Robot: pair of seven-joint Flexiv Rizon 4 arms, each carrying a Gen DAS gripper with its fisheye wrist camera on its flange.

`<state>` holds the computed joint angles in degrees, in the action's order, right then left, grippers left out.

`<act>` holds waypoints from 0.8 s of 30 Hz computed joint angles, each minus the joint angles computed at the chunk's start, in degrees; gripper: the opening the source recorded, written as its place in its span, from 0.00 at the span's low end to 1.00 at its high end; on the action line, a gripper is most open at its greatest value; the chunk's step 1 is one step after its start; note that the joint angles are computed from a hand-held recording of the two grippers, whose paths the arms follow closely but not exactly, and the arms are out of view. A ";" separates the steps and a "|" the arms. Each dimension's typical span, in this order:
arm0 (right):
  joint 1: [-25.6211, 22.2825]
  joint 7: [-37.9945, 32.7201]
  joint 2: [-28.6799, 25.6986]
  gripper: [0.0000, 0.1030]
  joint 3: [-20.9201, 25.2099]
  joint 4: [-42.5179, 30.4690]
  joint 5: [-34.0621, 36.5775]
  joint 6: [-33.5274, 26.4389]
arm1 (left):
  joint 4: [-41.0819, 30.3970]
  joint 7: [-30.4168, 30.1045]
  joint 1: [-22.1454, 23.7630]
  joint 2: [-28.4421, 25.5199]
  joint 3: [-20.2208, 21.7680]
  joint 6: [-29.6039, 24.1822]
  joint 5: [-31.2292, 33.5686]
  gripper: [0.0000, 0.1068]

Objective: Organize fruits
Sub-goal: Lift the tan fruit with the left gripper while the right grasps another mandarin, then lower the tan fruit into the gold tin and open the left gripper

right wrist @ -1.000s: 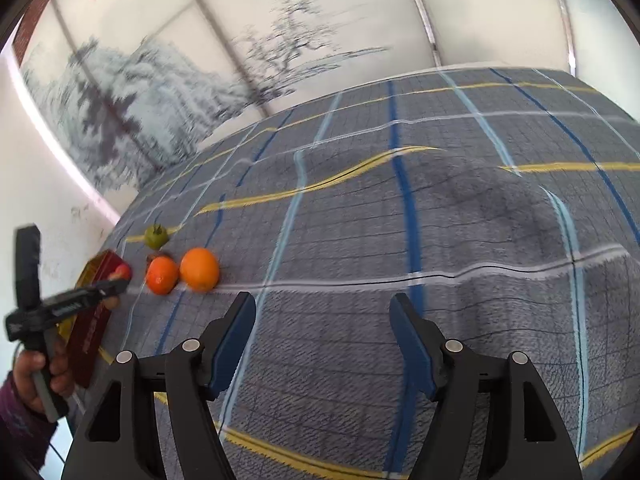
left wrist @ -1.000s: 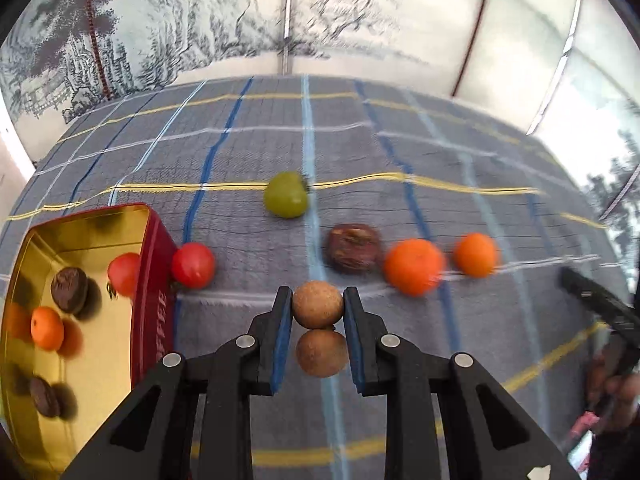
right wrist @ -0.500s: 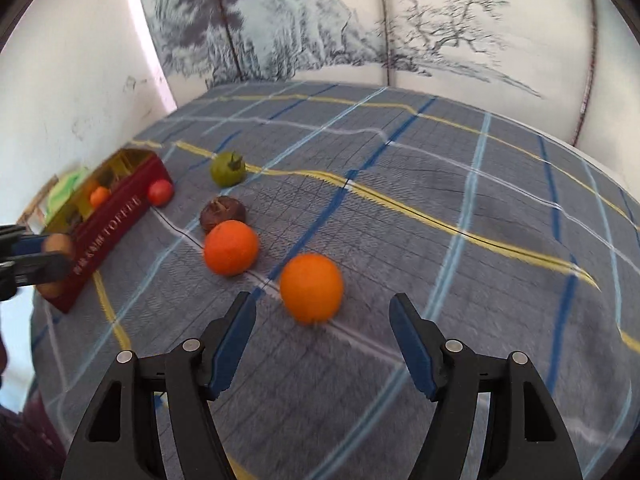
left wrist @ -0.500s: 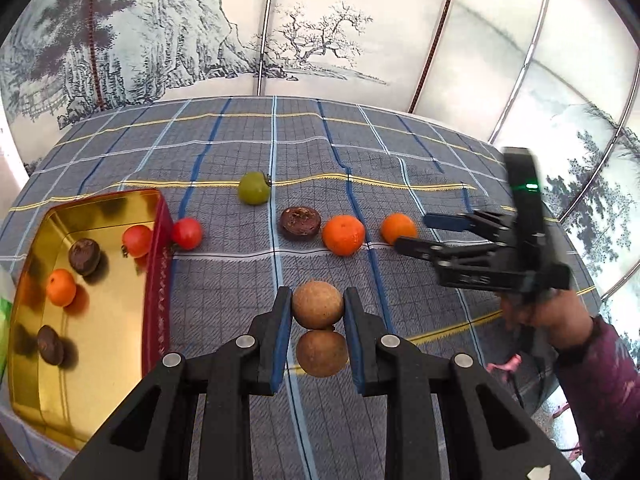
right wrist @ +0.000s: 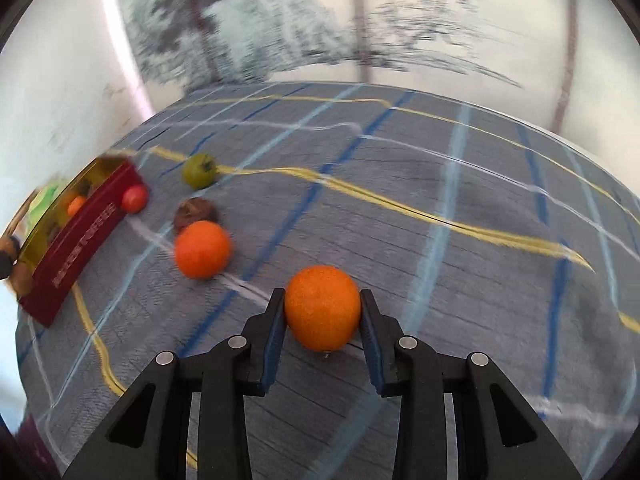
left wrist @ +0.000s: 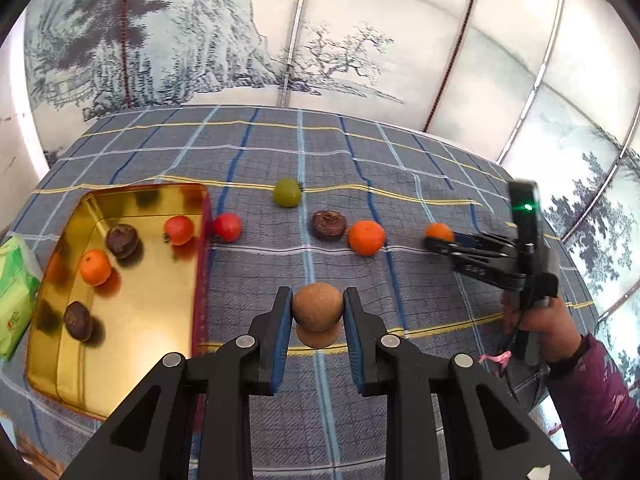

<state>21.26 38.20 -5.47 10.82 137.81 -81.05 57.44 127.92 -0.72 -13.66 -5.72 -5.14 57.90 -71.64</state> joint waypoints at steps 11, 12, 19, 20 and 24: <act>0.24 5.29 4.63 0.35 1.96 4.71 6.20 -3.66 | -0.86 1.07 2.68 -1.58 1.30 2.95 -2.76 0.21; 0.41 4.51 4.54 0.35 2.11 4.49 7.10 -4.16 | -1.11 1.03 3.23 -1.95 1.49 3.17 -2.89 0.21; 1.95 1.71 3.76 0.35 2.66 3.56 10.53 -6.76 | -2.93 0.19 6.96 -4.61 2.02 4.17 -2.91 0.21; 2.00 1.69 3.78 0.35 2.61 3.56 10.56 -6.77 | -3.31 0.02 7.46 -5.13 1.99 4.22 -2.86 0.21; 2.17 1.58 3.75 0.35 2.53 3.46 10.74 -6.89 | -4.26 -0.42 8.75 -6.64 1.48 4.50 -2.53 0.21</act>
